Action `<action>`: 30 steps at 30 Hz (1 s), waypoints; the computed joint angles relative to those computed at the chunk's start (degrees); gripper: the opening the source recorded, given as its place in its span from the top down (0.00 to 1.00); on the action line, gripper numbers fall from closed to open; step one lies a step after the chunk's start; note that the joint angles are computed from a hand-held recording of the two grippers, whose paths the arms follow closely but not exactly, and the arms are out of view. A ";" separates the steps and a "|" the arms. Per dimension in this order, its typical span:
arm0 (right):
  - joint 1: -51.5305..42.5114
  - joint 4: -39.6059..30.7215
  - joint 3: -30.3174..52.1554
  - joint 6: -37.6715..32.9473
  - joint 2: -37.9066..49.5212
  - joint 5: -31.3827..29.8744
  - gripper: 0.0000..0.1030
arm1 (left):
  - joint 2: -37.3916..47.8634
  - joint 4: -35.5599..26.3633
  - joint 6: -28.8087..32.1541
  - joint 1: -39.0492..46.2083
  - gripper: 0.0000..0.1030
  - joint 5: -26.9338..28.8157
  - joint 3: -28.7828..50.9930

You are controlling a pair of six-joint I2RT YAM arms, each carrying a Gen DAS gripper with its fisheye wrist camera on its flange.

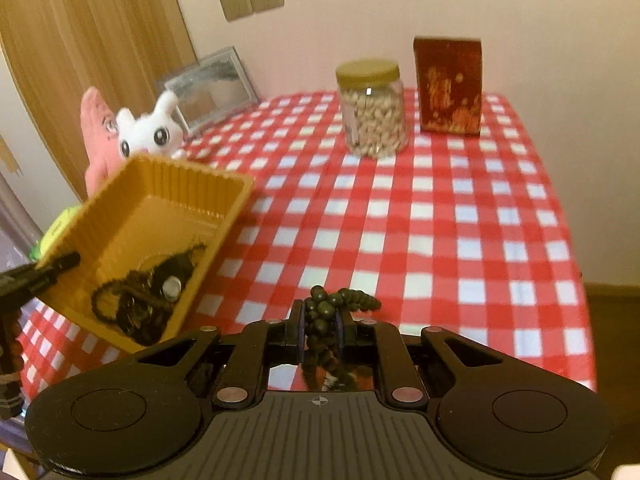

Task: Organize jewelry
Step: 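Lift the bead strand and carry it over the orange tray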

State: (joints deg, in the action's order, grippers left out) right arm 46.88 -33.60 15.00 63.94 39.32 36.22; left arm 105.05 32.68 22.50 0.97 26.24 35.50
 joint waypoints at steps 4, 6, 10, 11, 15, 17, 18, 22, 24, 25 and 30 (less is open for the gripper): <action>0.75 -5.57 2.76 -0.52 -3.50 1.72 0.86 | -0.28 -0.31 -0.02 -0.06 0.97 0.06 0.04; 0.89 -7.13 4.26 -1.28 -4.42 2.18 0.86 | -0.30 -0.34 -0.08 -0.07 0.97 0.03 0.05; 0.31 -7.98 7.12 -4.24 -4.82 2.26 0.86 | -0.27 -0.37 0.02 -0.03 0.97 0.12 0.08; 0.18 -7.78 8.03 -5.24 -4.49 2.30 0.86 | -0.30 -0.42 0.01 -0.08 0.97 0.08 0.08; 0.16 -6.43 11.01 -8.72 -2.87 2.82 0.86 | -0.56 -0.55 -0.29 -0.24 0.97 0.17 0.07; -0.40 -5.18 12.39 -10.84 -2.02 2.58 0.86 | -0.75 -0.66 -0.38 -0.30 0.97 0.37 0.07; -0.65 -4.52 12.97 -11.85 -1.50 2.41 0.86 | -0.81 -0.76 -0.41 -0.26 0.97 0.54 0.11; -1.74 0.23 14.78 -16.04 1.77 1.10 0.86 | -0.84 -0.97 -0.56 -0.34 0.96 0.91 0.33; -2.79 3.90 15.16 -18.52 3.85 -0.38 0.86 | -0.52 -1.13 -0.46 -0.20 0.96 1.25 0.72; -3.34 6.18 15.39 -19.62 5.35 -1.36 0.86 | -0.16 -1.30 -0.15 0.19 0.96 1.70 1.10; -5.10 17.91 16.34 -24.09 13.52 -6.28 0.86 | 0.11 -1.77 0.40 0.65 0.96 2.49 1.51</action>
State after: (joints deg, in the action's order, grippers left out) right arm 41.78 -15.69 31.34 39.86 52.84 29.95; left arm 105.15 30.91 22.90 1.62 28.73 37.01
